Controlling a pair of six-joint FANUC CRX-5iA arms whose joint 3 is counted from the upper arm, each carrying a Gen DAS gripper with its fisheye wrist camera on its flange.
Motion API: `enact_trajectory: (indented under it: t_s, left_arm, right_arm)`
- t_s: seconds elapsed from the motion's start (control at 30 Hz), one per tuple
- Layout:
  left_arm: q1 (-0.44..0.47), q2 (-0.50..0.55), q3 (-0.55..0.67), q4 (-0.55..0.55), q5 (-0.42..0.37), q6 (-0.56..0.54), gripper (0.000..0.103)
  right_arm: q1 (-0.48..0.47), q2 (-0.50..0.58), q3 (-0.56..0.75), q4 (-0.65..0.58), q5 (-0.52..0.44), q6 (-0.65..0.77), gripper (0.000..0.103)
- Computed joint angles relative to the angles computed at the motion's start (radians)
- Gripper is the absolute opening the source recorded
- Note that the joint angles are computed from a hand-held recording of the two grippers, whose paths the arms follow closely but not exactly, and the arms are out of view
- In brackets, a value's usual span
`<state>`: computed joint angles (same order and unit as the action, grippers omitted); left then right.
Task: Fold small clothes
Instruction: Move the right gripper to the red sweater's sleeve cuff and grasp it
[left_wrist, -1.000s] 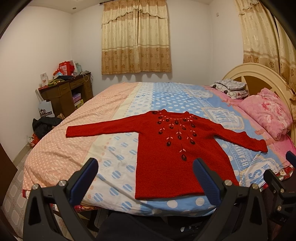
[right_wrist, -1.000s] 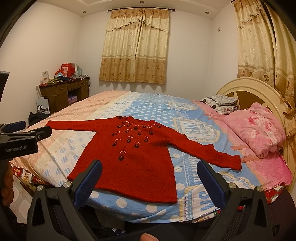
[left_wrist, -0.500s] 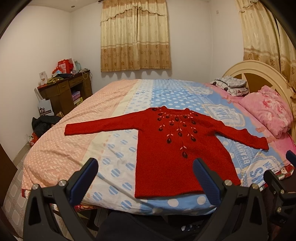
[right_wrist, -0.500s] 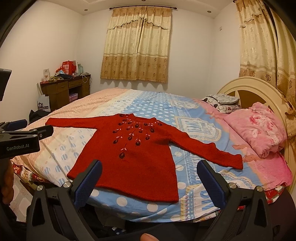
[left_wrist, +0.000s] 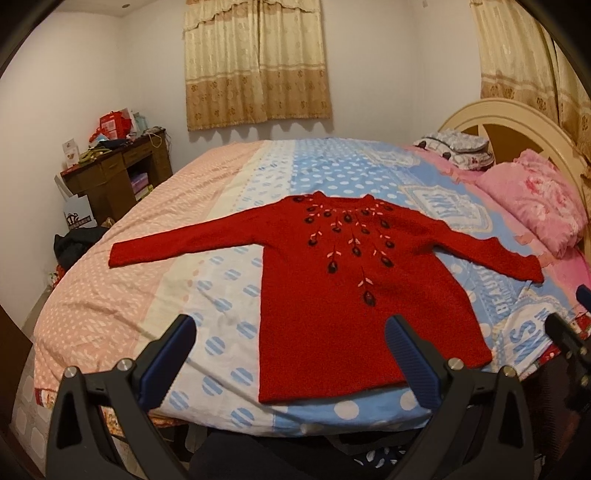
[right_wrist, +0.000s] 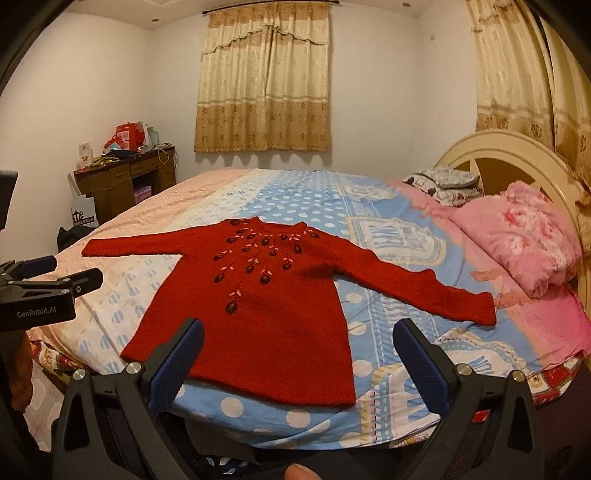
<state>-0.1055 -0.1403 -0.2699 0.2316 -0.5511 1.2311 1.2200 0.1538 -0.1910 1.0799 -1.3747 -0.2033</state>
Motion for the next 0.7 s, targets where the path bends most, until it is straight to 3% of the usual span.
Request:
enact_trajectory:
  t_s: [0.47, 0.7]
  left_arm:
    - [-0.06, 0.222, 0.202, -0.124, -0.06, 0.117, 0.103]
    - [-0.122, 0.34, 0.32, -0.267, -0.045, 0.23, 0.103]
  right_arm:
    - [-0.154, -0.073, -0.1, -0.088, 0.089, -0.063, 0.102]
    - [-0.255, -0.137, -0.19, -0.154, 0.129, -0.122, 0.102]
